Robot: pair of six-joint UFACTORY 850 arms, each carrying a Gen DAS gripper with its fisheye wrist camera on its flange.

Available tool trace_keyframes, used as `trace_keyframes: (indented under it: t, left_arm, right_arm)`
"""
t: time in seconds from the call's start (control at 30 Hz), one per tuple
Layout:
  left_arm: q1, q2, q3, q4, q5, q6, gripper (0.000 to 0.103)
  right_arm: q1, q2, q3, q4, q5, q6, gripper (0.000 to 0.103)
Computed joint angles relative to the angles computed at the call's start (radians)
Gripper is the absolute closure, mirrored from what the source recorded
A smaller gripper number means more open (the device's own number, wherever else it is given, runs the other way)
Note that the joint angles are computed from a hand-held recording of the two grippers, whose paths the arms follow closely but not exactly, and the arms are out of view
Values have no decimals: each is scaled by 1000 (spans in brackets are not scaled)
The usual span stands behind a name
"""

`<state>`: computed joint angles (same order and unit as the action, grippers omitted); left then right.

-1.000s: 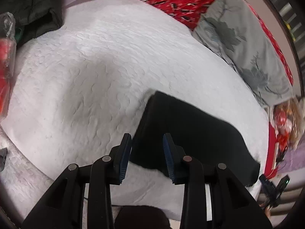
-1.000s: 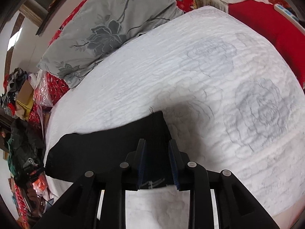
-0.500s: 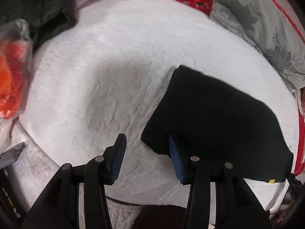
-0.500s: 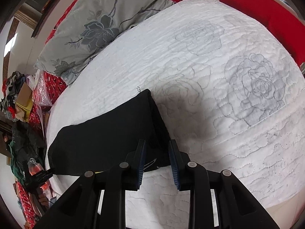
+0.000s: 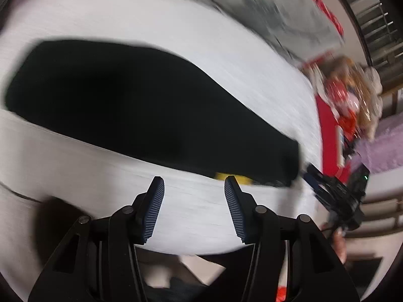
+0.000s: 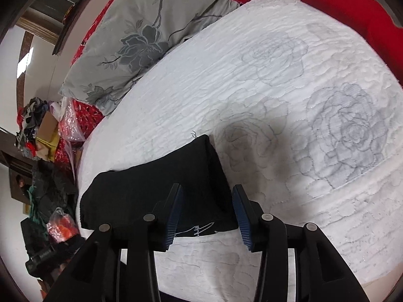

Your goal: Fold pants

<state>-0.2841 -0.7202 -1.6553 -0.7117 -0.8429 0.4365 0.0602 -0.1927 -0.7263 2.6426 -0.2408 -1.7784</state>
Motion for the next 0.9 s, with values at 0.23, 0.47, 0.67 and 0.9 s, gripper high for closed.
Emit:
trace_keyframes:
  t: [0.23, 0.47, 0.67, 0.9]
  left_arm:
    - [-86, -89, -112, 10, -56, -122, 55]
    - [-62, -139, -141, -52, -101, -198, 55]
    - [-51, -178, -180, -78, -103, -229, 55]
    - [-45, -208, -209, -93, -156, -273, 55]
  right_arm:
    - [-14, -56, -38, -274, -17, 204, 59]
    - [-15, -77, -49, -319, -26, 202, 63]
    - [-25, -75, -33, -309, -59, 195, 63]
    - [-17, -88, -57, -301, -26, 187, 63]
